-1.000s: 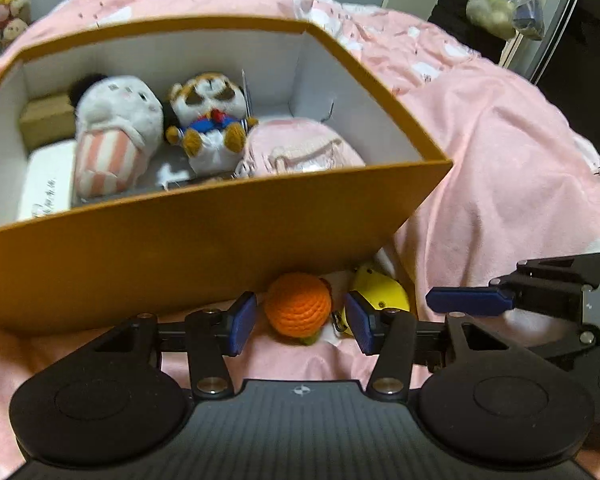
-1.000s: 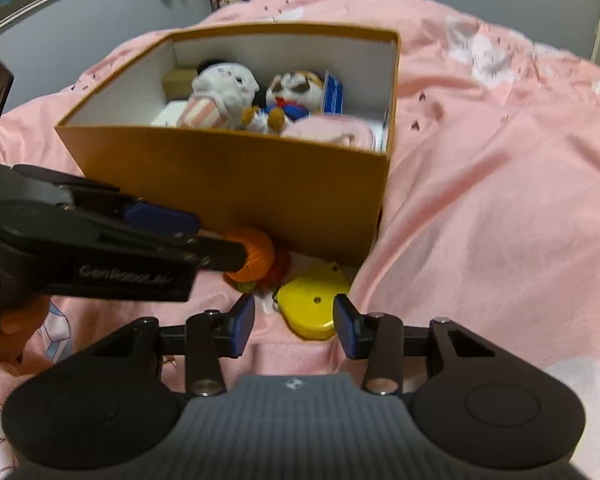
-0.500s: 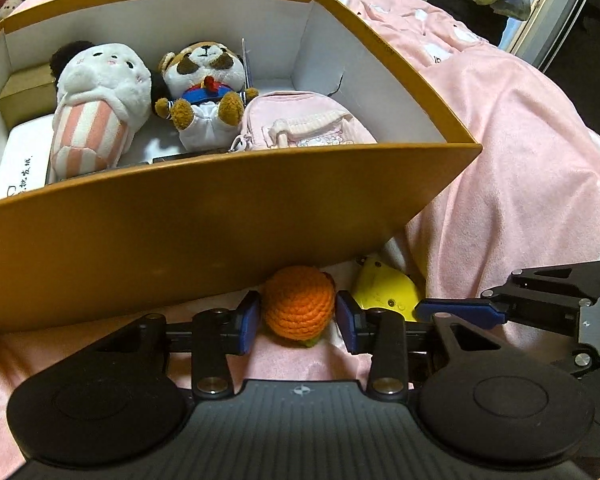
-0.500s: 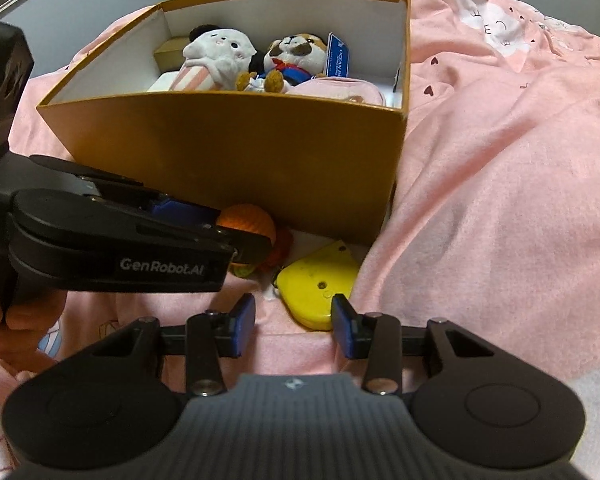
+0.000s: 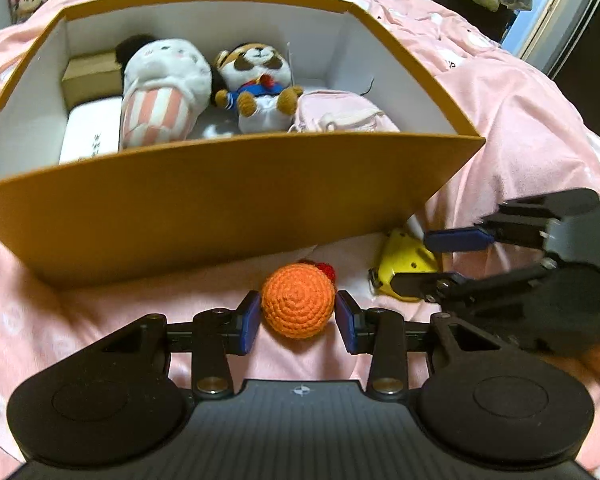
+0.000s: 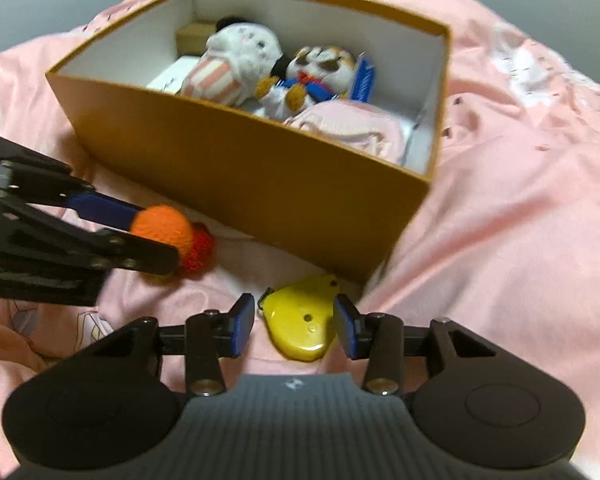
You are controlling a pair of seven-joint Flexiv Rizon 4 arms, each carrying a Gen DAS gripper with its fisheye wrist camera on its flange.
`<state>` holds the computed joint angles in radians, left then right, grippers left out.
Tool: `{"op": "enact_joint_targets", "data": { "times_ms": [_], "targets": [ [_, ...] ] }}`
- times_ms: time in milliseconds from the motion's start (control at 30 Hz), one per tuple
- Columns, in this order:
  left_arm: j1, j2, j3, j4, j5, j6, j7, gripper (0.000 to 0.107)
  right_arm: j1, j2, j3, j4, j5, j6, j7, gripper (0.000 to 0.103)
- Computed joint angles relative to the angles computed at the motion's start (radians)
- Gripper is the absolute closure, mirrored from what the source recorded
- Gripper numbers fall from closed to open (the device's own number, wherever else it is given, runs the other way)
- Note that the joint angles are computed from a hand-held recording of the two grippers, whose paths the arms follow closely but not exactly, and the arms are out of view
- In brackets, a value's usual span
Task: Organize objects
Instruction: 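Grasp the orange crocheted ball with the left gripper while the right grasps the yellow tape measure, then carry the ball and tape measure over the box and release the tape measure from the right gripper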
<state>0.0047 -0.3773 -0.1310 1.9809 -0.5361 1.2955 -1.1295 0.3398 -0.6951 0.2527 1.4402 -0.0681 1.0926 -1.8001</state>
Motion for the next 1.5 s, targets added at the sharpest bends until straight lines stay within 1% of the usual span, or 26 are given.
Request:
{"op": "enact_joint_targets", "data": {
  "times_ms": [67, 133, 167, 267, 367, 467, 567, 600, 767, 867, 933, 1000, 1100, 1200, 1267, 1400, 1500],
  "targets": [
    [0.004, -0.003, -0.005, 0.001, -0.008, -0.002, 0.003, 0.061, 0.003, -0.022, -0.006, -0.022, -0.007, -0.005, -0.005, 0.056],
    [0.009, -0.007, -0.011, 0.001, -0.018, -0.003, 0.007, 0.061, -0.005, -0.040, 0.003, -0.047, 0.001, -0.025, -0.010, 0.049],
    [0.018, -0.010, -0.023, 0.003, -0.036, 0.003, 0.019, 0.061, -0.016, -0.049, 0.016, -0.065, 0.015, -0.046, -0.017, 0.044],
    [0.039, -0.015, -0.051, 0.010, -0.091, 0.010, 0.051, 0.061, -0.029, -0.059, 0.030, -0.090, 0.048, -0.076, -0.029, 0.040],
    [0.040, -0.019, -0.055, 0.012, -0.119, 0.007, 0.061, 0.061, -0.026, -0.075, 0.027, -0.112, 0.064, -0.100, -0.034, 0.035],
    [0.033, -0.026, -0.047, 0.007, -0.118, 0.008, 0.063, 0.061, -0.005, -0.087, 0.007, -0.118, 0.053, -0.111, -0.029, 0.034],
    [0.031, -0.028, -0.046, 0.006, -0.120, 0.010, 0.064, 0.061, 0.005, -0.082, -0.004, -0.104, 0.044, -0.093, -0.024, 0.044],
    [0.032, -0.028, -0.048, 0.007, -0.124, 0.012, 0.066, 0.061, 0.004, -0.081, -0.003, -0.101, 0.046, -0.089, -0.020, 0.045],
    [0.033, -0.029, -0.051, 0.012, -0.130, 0.019, 0.075, 0.061, 0.019, -0.054, -0.017, -0.049, 0.025, -0.039, -0.004, 0.046],
    [0.041, -0.015, -0.069, 0.029, -0.158, 0.038, 0.096, 0.062, 0.018, -0.025, -0.011, 0.000, 0.015, 0.006, -0.006, 0.046],
    [0.062, 0.004, -0.106, 0.050, -0.213, 0.052, 0.147, 0.062, 0.008, 0.003, 0.003, 0.037, 0.020, 0.045, -0.010, 0.046],
    [0.088, 0.026, -0.157, 0.073, -0.318, 0.057, 0.238, 0.062, -0.011, 0.035, 0.030, 0.072, 0.038, 0.084, -0.022, 0.046],
    [0.094, 0.066, -0.186, 0.088, -0.454, 0.037, 0.354, 0.062, -0.041, 0.084, 0.071, 0.120, 0.071, 0.136, -0.046, 0.046],
    [0.073, 0.108, -0.176, 0.093, -0.532, 0.021, 0.426, 0.062, -0.028, 0.134, 0.057, 0.171, 0.048, 0.188, -0.058, 0.046],
    [0.053, 0.134, -0.157, 0.093, -0.559, 0.014, 0.445, 0.062, -0.042, 0.162, 0.072, 0.196, 0.048, 0.210, -0.077, 0.046],
    [0.012, 0.177, -0.122, 0.082, -0.630, 0.004, 0.493, 0.062, -0.090, 0.187, 0.130, 0.181, 0.082, 0.211, -0.160, 0.046],
    [-0.018, 0.185, -0.096, 0.052, -0.683, 0.008, 0.531, 0.062, -0.110, 0.196, 0.155, 0.155, 0.108, 0.211, -0.224, 0.046]
  ]
}}
